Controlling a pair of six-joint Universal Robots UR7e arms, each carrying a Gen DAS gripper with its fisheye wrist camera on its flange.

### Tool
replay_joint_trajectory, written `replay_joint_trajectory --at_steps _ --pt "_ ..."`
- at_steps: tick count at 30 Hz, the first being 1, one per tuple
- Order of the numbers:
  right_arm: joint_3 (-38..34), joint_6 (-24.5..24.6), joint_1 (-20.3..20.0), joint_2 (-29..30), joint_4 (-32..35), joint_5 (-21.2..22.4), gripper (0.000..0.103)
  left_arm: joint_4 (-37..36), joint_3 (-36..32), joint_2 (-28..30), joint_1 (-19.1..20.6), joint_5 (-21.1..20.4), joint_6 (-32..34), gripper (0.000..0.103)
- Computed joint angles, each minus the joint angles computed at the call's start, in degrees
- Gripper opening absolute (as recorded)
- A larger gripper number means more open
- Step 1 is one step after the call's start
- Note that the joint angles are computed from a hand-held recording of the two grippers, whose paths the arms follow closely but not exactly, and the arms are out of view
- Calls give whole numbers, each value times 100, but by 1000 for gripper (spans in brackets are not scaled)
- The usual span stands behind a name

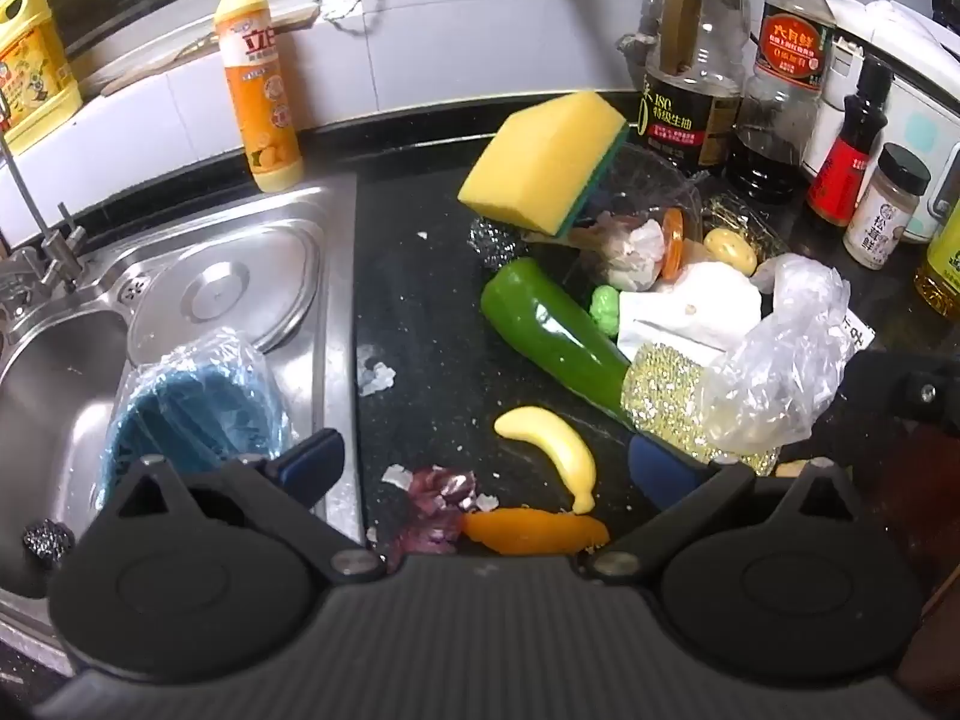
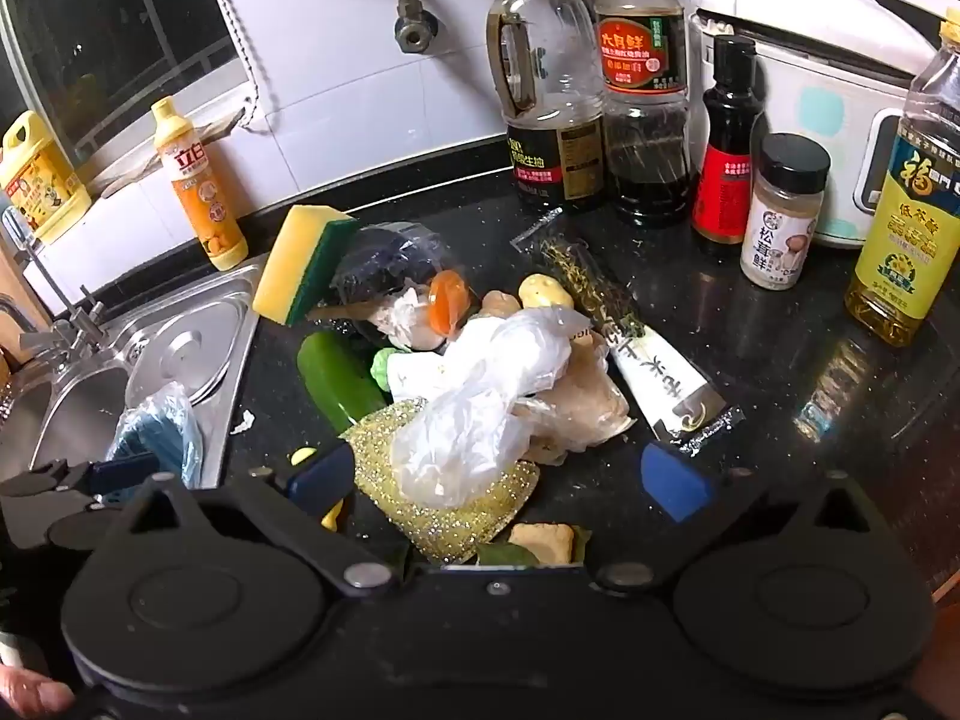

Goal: Collect trash
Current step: 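Move the right tool toward the clear plastic bag on the trash pile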

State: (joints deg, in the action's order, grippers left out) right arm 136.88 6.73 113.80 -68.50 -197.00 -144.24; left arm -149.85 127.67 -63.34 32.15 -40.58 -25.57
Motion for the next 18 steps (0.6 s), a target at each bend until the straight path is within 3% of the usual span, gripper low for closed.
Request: replay_joint_trajectory --at_steps 18 --pt "186 394 -2 -202 254 116 103 200 41 -77 -30 -260 -61 103"
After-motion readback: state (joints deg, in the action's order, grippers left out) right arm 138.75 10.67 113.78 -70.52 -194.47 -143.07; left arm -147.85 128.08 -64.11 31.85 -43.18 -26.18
